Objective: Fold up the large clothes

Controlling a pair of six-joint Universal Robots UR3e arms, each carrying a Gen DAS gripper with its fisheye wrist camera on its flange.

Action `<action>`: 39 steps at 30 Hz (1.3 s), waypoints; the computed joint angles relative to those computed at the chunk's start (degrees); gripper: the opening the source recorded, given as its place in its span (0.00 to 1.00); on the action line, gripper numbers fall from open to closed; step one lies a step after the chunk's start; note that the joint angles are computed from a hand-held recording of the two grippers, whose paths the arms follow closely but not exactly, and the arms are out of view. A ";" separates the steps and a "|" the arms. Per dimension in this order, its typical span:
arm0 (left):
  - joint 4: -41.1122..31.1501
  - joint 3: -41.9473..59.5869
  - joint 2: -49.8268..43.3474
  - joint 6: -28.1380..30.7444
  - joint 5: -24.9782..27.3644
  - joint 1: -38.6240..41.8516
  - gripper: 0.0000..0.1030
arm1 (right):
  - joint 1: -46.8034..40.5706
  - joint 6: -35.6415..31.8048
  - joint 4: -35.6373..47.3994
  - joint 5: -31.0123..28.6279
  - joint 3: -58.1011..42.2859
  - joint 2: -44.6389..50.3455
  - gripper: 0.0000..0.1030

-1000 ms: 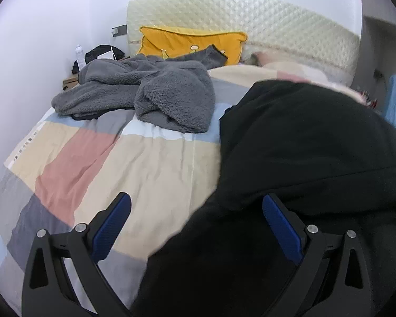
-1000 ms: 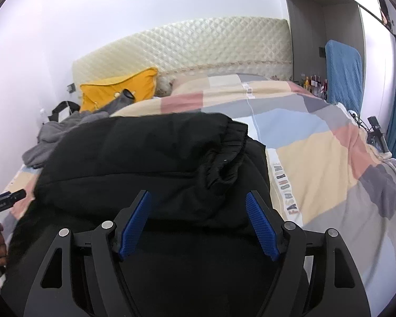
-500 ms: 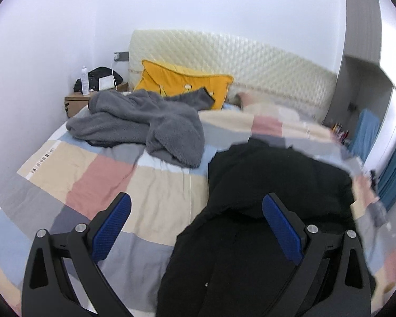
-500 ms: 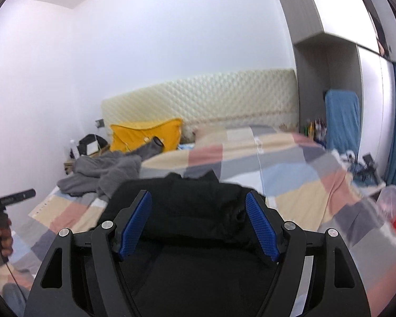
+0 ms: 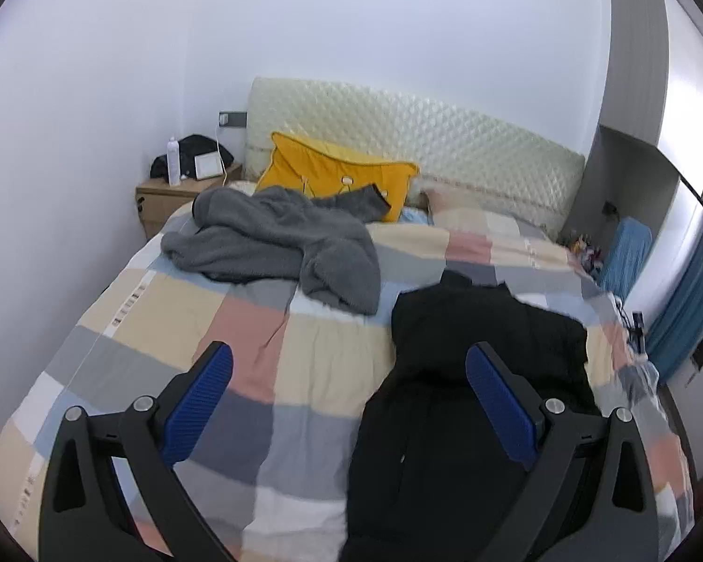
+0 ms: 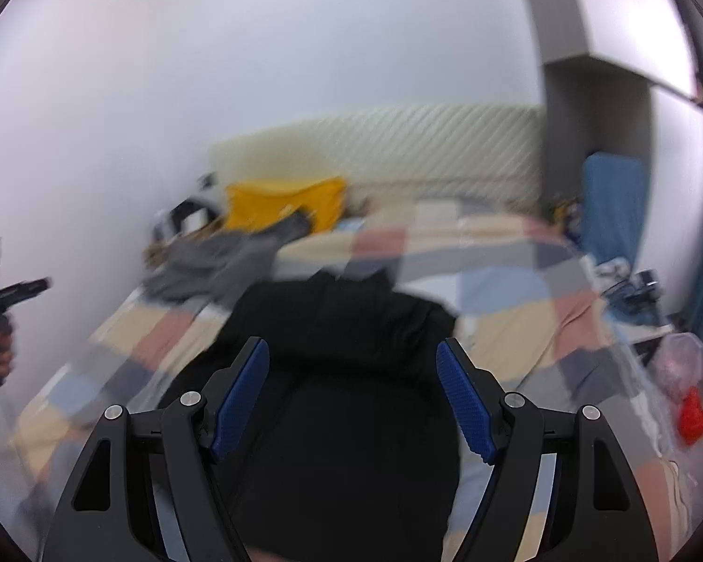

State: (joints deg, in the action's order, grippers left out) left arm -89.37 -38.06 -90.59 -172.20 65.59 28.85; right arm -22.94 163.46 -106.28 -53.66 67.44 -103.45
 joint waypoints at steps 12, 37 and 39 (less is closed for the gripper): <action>-21.82 -12.86 7.84 15.31 -19.75 15.09 0.97 | -18.17 -22.37 31.99 9.78 2.80 -6.22 0.71; 10.30 -65.33 3.28 6.61 -22.02 5.57 0.95 | -14.02 -11.26 -2.41 4.11 45.41 9.94 0.71; 11.75 -66.15 2.42 6.34 -21.63 5.31 0.95 | -12.78 -10.68 -3.21 4.60 45.40 11.31 0.74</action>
State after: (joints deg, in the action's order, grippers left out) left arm -77.63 -104.21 -88.17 -165.86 43.97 34.16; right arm -35.72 152.78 -109.50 -49.06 112.84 -92.14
